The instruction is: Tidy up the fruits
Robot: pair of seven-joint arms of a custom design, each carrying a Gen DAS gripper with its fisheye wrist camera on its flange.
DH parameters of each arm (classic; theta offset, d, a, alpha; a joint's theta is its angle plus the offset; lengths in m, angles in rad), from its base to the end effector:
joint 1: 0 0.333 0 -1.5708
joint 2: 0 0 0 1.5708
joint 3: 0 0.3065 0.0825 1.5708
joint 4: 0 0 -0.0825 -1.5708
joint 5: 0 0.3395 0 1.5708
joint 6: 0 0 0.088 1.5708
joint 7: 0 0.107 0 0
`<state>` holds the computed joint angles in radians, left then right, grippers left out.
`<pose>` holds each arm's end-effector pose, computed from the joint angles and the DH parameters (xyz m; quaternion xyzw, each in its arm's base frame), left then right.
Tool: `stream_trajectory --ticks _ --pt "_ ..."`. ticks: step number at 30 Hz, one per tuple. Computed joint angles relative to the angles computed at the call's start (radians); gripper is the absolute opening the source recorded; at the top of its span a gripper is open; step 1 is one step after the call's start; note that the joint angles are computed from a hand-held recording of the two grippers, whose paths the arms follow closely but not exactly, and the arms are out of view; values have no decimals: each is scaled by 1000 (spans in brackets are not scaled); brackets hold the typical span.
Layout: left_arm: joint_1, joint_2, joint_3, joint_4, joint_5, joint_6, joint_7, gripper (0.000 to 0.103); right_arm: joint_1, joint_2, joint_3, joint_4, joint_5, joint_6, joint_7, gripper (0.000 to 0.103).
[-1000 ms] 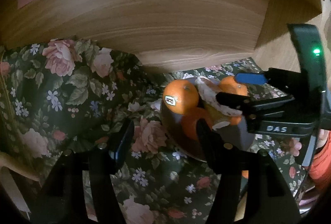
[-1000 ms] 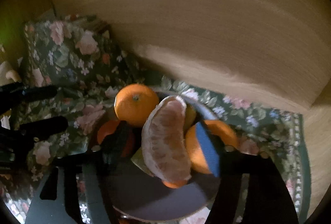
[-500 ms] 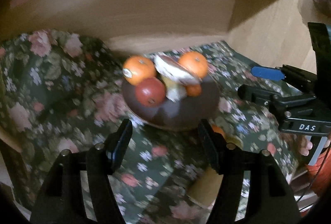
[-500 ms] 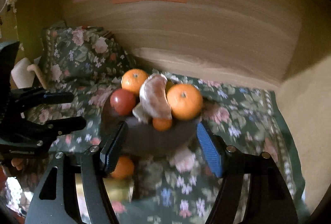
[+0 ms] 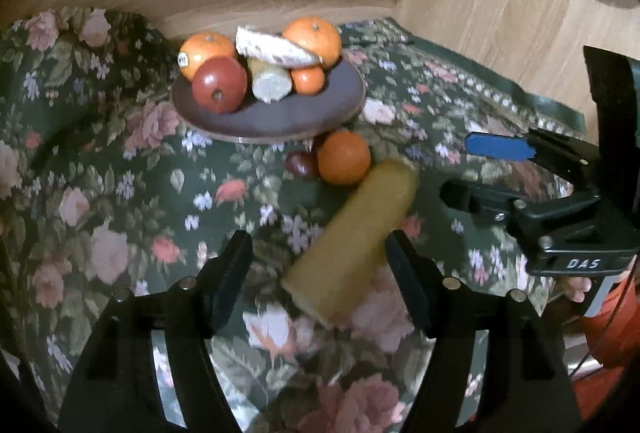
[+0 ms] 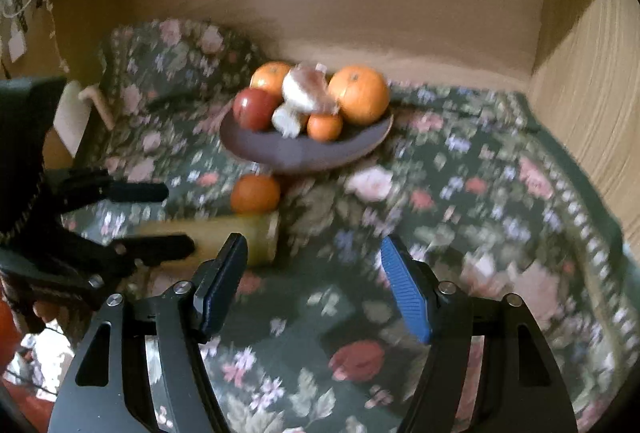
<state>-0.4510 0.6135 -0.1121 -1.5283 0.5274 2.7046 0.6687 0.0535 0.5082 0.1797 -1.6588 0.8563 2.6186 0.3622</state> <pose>0.5945 -0.3755 0.3777 -0.6597 0.6846 -0.2662 0.1590 0.6592 0.1195 0.3768 -0.8467 0.3769 -0.0944 0.3635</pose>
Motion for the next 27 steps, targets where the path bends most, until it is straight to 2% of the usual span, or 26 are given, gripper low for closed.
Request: stream_trajectory --ticks 3,4,5,7,10,20,24,27 --pt "22 12 -36 -2 -43 -6 40 68 4 -5 4 -31 3 11 -10 66" --pt "15 17 -30 3 -43 -9 39 63 6 -2 4 -32 2 7 -8 66" --pt "-1 20 -14 11 -28 -11 30 55 4 -2 6 -34 6 4 -10 66" --pt "0 31 -23 31 -34 -18 51 51 6 1 4 -34 6 1 -2 66" --pt "46 60 -84 58 -108 24 127 44 3 1 0 -31 11 3 14 66" --pt "-21 250 -82 377 -200 -45 268 41 -30 -46 -10 -38 71 45 19 66" --pt "-27 215 -65 321 -205 -2 276 41 -17 -40 -19 -22 49 38 53 66" --pt "-26 123 -30 167 -176 79 223 42 -6 -24 -20 -1 18 12 80 66"
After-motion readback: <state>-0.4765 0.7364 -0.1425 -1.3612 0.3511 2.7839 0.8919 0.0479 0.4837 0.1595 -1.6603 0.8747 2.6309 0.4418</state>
